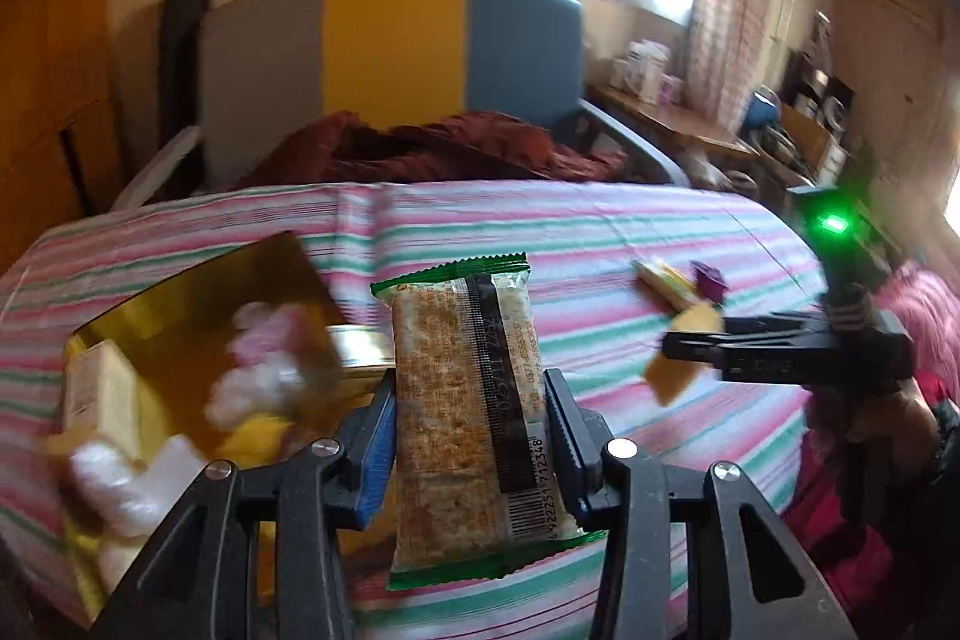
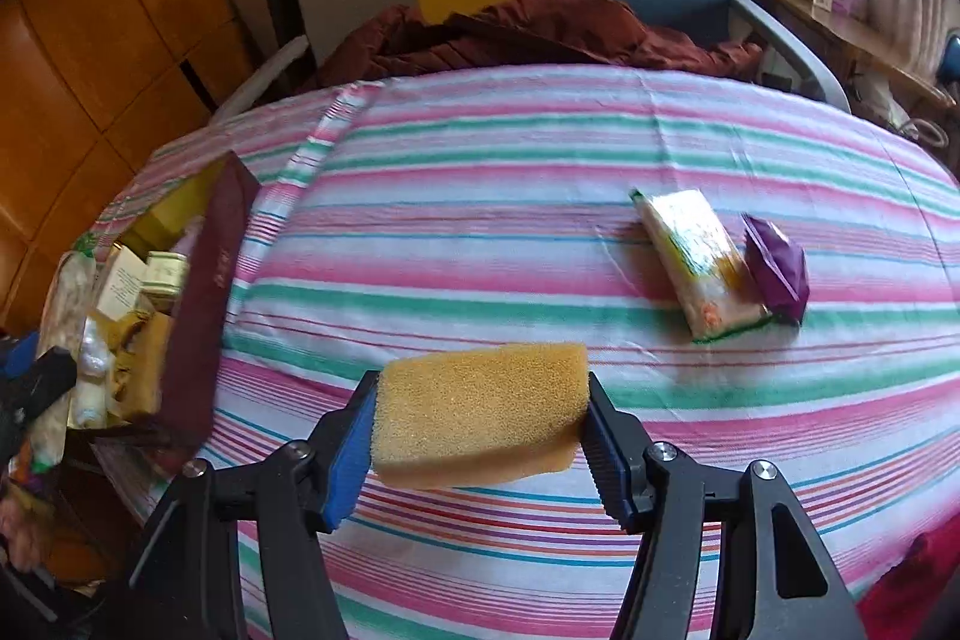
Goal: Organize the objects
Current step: 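Lift the sponge and cracker bar and carry both toward the gold tray, then lower the sponge and cracker bar into the gold tray and open both tools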
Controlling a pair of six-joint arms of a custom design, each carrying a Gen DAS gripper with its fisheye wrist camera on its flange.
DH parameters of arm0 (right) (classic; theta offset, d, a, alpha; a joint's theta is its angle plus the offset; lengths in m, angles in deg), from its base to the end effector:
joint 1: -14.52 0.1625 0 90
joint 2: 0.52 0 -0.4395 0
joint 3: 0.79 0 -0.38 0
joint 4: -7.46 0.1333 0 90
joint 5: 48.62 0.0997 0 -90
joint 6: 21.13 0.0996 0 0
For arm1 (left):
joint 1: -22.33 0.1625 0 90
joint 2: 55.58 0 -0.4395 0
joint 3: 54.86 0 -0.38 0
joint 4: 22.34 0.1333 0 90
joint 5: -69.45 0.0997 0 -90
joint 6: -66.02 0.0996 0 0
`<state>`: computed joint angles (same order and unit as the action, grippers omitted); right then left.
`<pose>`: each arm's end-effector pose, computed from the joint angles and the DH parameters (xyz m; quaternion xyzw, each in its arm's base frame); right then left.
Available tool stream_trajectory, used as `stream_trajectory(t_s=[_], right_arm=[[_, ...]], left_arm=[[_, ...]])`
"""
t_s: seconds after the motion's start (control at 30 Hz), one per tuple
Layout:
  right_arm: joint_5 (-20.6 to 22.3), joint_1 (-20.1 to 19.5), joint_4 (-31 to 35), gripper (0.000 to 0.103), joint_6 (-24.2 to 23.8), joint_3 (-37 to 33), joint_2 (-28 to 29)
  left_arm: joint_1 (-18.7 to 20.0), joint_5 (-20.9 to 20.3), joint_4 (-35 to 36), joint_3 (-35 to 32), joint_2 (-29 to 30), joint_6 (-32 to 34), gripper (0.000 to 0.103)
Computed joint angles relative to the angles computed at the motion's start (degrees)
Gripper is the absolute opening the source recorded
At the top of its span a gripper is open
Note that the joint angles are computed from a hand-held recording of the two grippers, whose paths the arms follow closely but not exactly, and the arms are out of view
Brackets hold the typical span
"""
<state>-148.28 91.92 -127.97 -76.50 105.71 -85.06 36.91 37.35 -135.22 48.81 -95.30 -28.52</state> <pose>-0.0007 -0.5376 0.4075 0.3398 -0.9147 0.1220 0.1816 -0.4730 -0.3479 -0.0034 0.0313 0.8363 -0.4247 0.3454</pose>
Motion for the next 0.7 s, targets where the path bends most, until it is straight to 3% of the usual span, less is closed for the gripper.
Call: stream_trajectory(t_s=[0.13,0.37,0.53,0.7], right_arm=[[1.59,2.02,1.07,0.063,0.23,1.62,-1.41],[6.33,6.91,3.76,0.063,0.84,4.49,-3.45],[10.13,10.89,6.86,0.064,2.74,6.10,-3.16],[11.06,15.00,6.97,0.064,4.64,7.51,-1.24]], left_arm=[[-1.98,-1.15,11.80,4.04,-5.63,-15.14,0.045],[-6.42,-5.77,25.53,11.49,-14.66,-37.50,0.045],[-9.29,-8.63,31.67,14.28,-18.03,-46.96,0.045],[-10.38,-8.09,32.25,16.32,-20.08,-49.67,0.045]])
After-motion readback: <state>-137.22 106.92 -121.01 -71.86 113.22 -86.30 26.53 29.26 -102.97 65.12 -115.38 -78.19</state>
